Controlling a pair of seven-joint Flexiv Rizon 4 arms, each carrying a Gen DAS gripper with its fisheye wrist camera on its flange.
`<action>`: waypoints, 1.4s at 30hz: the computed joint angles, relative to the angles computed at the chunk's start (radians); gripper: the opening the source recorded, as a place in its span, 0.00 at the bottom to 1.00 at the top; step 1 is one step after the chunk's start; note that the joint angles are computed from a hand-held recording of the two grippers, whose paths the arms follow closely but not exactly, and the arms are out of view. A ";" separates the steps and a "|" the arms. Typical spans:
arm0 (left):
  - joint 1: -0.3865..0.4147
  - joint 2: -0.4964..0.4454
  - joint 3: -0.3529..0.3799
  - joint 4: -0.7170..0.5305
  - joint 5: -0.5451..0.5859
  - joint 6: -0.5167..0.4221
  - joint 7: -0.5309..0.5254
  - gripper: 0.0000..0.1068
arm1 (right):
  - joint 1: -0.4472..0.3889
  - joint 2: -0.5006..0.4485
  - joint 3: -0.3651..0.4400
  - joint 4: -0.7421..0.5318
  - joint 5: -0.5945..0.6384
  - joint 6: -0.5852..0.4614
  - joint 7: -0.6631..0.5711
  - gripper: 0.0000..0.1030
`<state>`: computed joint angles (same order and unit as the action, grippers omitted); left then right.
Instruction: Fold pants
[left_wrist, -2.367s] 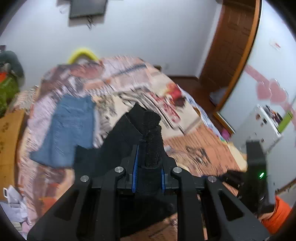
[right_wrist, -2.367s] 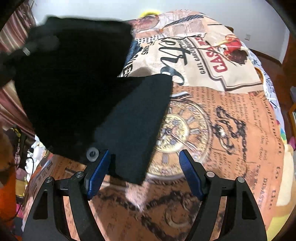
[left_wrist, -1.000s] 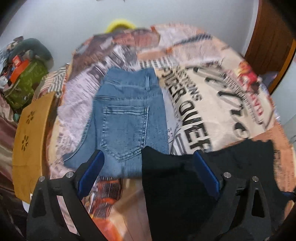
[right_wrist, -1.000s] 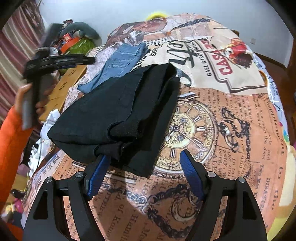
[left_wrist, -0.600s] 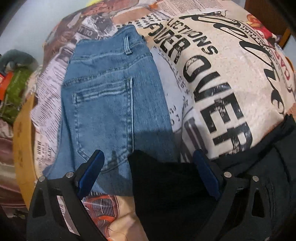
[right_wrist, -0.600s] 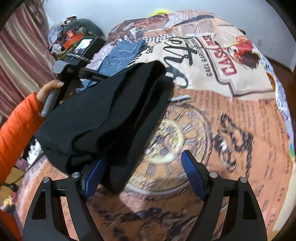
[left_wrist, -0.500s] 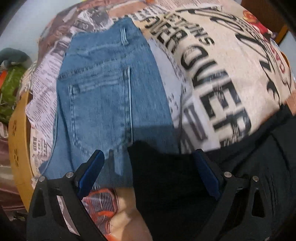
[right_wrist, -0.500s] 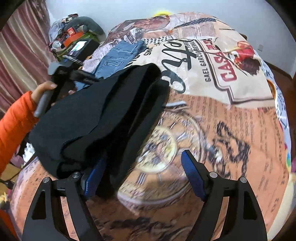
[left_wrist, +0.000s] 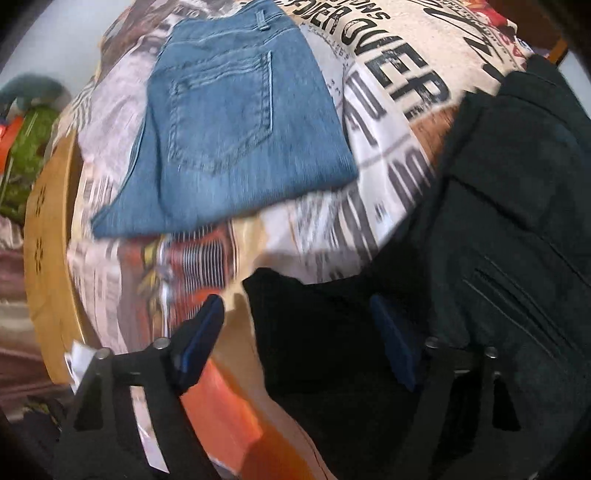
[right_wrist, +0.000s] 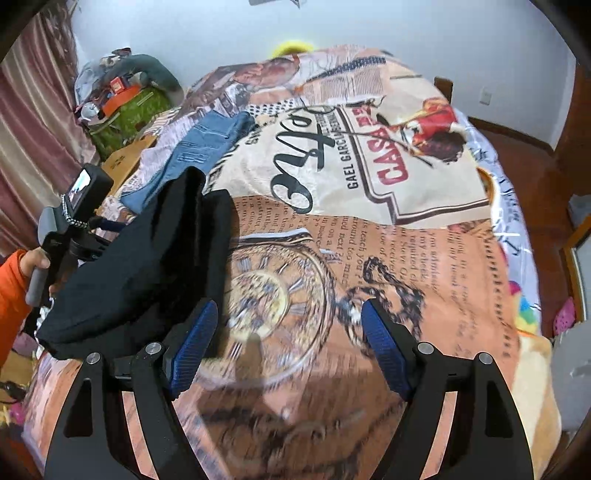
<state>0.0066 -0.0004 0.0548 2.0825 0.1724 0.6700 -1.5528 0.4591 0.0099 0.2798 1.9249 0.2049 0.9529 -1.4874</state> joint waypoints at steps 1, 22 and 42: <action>-0.007 0.029 0.001 0.016 0.016 -0.009 -0.012 0.71 | 0.001 0.012 0.004 0.007 -0.003 0.002 0.004 0.76; -0.054 0.315 -0.052 0.171 -0.117 0.002 0.012 0.67 | 0.109 0.027 0.042 0.027 0.066 -0.024 0.014 0.76; -0.125 0.155 -0.063 0.148 -0.329 0.207 0.012 0.68 | 0.032 -0.082 0.007 -0.016 -0.190 -0.026 0.215 0.59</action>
<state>-0.1183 0.1542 -0.0084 2.2304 -0.1562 0.8773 -1.5409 0.4915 -0.0723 0.2866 1.9092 0.0153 0.9274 -1.2724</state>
